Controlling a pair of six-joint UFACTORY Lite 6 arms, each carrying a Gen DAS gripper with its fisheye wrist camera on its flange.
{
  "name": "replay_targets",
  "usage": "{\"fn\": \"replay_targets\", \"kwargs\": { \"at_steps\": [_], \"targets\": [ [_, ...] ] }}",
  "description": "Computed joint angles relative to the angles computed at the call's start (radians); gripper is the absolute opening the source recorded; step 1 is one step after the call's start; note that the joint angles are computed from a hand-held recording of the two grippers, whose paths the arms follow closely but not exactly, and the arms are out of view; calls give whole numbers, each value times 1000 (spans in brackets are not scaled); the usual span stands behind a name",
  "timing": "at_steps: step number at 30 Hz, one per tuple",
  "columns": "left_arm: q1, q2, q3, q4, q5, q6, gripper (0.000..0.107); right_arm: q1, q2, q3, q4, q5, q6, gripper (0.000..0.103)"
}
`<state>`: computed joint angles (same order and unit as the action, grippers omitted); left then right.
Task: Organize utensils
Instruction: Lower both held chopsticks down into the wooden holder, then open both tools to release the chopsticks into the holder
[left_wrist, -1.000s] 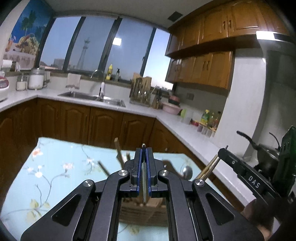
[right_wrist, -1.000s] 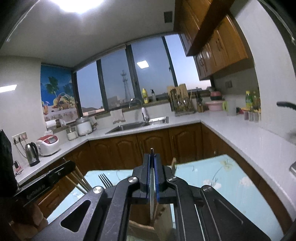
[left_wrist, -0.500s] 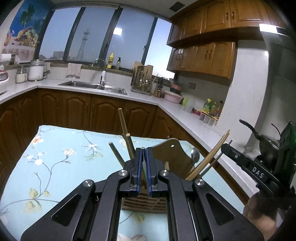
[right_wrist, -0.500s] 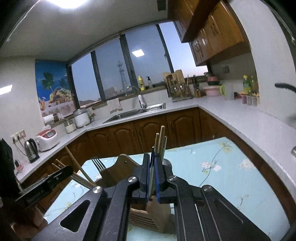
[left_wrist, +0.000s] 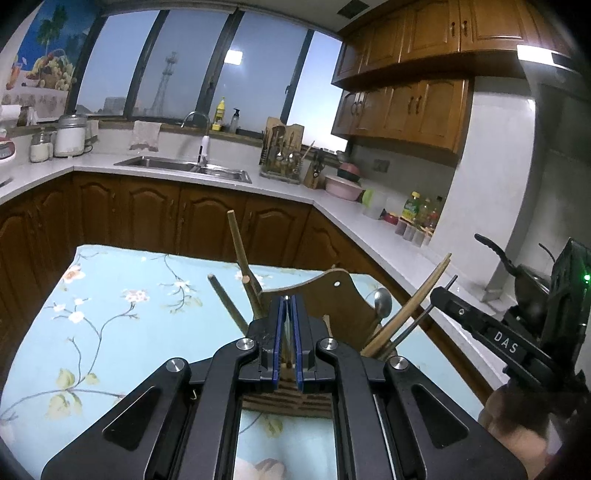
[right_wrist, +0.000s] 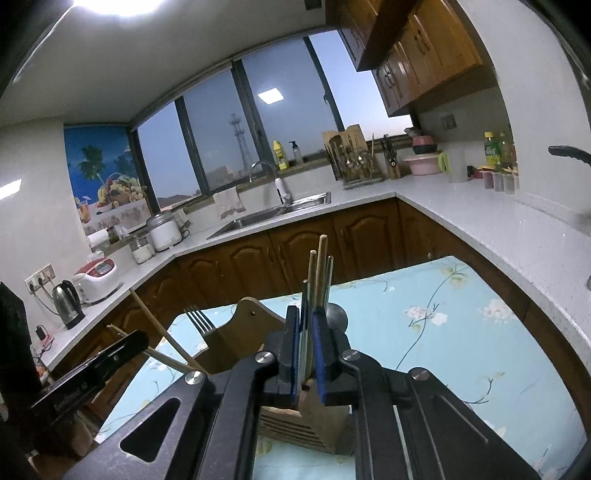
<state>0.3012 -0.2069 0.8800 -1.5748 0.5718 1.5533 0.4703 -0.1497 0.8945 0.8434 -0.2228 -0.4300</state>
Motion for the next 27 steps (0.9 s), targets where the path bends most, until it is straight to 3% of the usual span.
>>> {"fn": "replay_targets", "kwargs": {
  "at_steps": [3,5,6,11,14,18,23,27],
  "targets": [
    [29,-27,-21,21,39,-28,21,9,-26,-15,73,-3,-65,21],
    [50,-73,-64,14,52,-25,30,11,-51,-29,118,-9,-104,42],
    [61,-97,-88,15,58,-24,36,16,-69,-45,118,-19,-100,44],
    [133,-175,-183,55,114,-45,40,43,-153,-128,149,-41,-110,61],
    [219,-226,-260,104,182,-63,48,57,-206,-197,147,-47,-80,68],
    [380,-315,-393,195,299,-79,59,93,-273,-297,209,-46,-83,69],
    [603,-381,-498,313,438,-61,62,226,-398,-452,446,-109,-253,69],
    [804,-441,-546,412,571,-21,63,407,-514,-560,702,-218,-421,70]
  ]
}}
